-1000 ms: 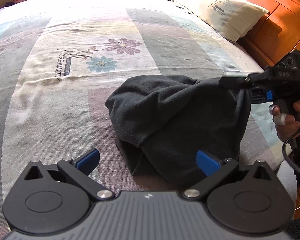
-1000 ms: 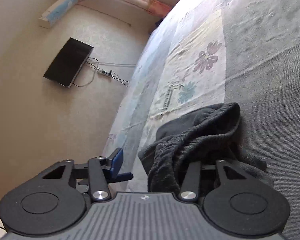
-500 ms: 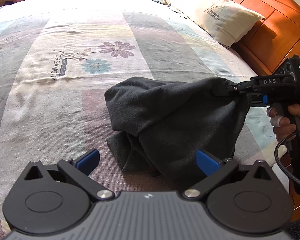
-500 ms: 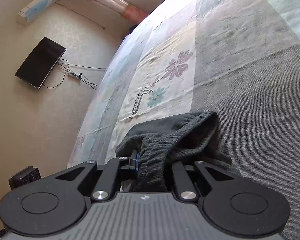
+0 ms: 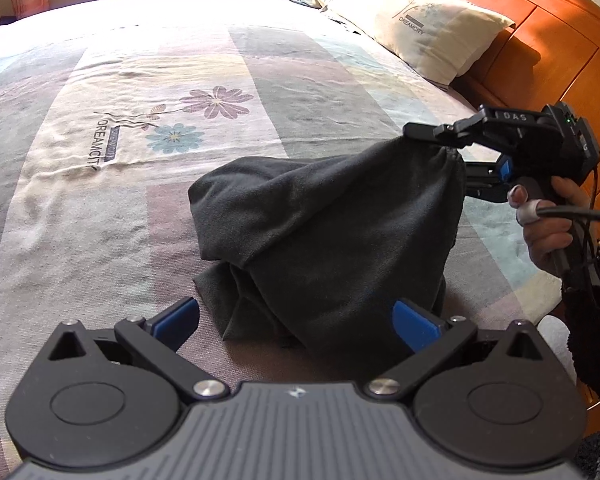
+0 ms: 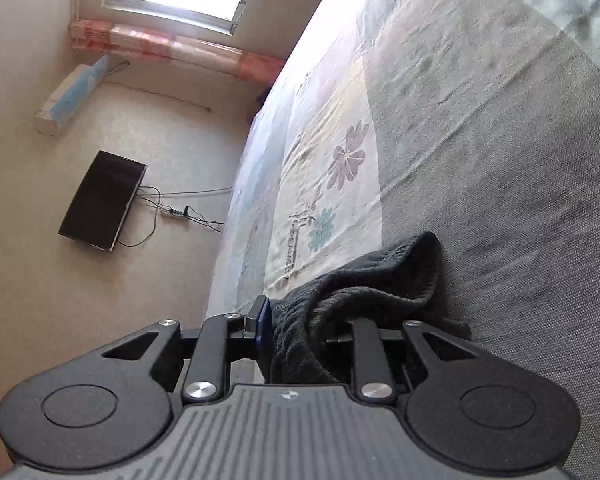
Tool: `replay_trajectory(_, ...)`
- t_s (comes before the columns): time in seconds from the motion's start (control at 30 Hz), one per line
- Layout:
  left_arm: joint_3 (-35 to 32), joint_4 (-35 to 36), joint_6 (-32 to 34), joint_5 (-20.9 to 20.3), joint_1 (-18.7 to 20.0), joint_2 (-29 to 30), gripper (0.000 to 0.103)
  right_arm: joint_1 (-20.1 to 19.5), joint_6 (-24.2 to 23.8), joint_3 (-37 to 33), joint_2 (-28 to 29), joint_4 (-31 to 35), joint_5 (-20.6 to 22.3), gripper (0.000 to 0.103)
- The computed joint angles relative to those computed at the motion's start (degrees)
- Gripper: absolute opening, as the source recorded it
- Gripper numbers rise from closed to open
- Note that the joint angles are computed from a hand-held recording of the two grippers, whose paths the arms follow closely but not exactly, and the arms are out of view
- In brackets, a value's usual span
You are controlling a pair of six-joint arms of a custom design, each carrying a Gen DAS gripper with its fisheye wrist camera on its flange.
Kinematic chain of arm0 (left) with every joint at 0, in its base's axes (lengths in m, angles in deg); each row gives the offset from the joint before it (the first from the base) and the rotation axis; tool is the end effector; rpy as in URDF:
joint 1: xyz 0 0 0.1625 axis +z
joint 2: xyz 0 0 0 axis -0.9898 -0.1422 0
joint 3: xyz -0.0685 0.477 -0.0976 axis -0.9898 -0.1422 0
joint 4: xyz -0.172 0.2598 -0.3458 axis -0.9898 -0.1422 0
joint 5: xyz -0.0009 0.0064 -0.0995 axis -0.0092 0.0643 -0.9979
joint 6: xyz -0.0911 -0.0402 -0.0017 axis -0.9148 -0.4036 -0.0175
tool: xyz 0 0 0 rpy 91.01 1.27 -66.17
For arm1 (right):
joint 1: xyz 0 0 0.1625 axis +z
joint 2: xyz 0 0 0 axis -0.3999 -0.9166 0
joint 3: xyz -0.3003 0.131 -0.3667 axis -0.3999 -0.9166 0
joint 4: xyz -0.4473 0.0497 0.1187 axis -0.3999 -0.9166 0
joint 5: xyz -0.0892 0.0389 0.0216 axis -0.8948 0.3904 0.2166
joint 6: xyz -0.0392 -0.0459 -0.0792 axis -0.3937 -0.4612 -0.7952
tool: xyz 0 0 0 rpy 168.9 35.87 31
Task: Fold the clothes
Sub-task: 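Lift the waistband with the right tool and pull it across the bed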
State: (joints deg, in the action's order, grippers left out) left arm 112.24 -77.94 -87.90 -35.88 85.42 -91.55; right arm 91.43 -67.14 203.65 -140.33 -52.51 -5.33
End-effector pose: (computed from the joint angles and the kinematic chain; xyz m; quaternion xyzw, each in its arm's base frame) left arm -0.2623 -0.2121 0.1073 0.0891 0.9134 -0.3016 0.2583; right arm 0.0254 -0.4240 0.2400 -0.0809 0.9621 -0.1297 0.2257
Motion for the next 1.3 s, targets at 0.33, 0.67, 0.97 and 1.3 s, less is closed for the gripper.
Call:
replay_trajectory(0.33, 0.5, 1.0, -2.0, -1.0, 0.2, -0.5, 0.102, 2.3, -5.9, 0.6, 3.3, 1.8, -4.8, 0.05)
replay_trajectory(0.67, 0.6, 1.3, -2.7, -1.0, 0.2, -1.0, 0.102, 5.7, -6.0, 2.4, -1.8, -9.4, -11.3, 0.005)
replay_trajectory(0.97, -0.1, -4.1, 2.2, -1.0, 1.3, 2.2, 0.102, 6.3, -8.4, -1.0, -8.7, -22.4, -23.3, 0.005)
replay_trajectory(1.3, -1.2, -6.6, 5.5, -1.7, 2.7, 4.5, 0.102, 1.3, -15.9, 0.8, -9.2, -14.1, -37.0, 0.006)
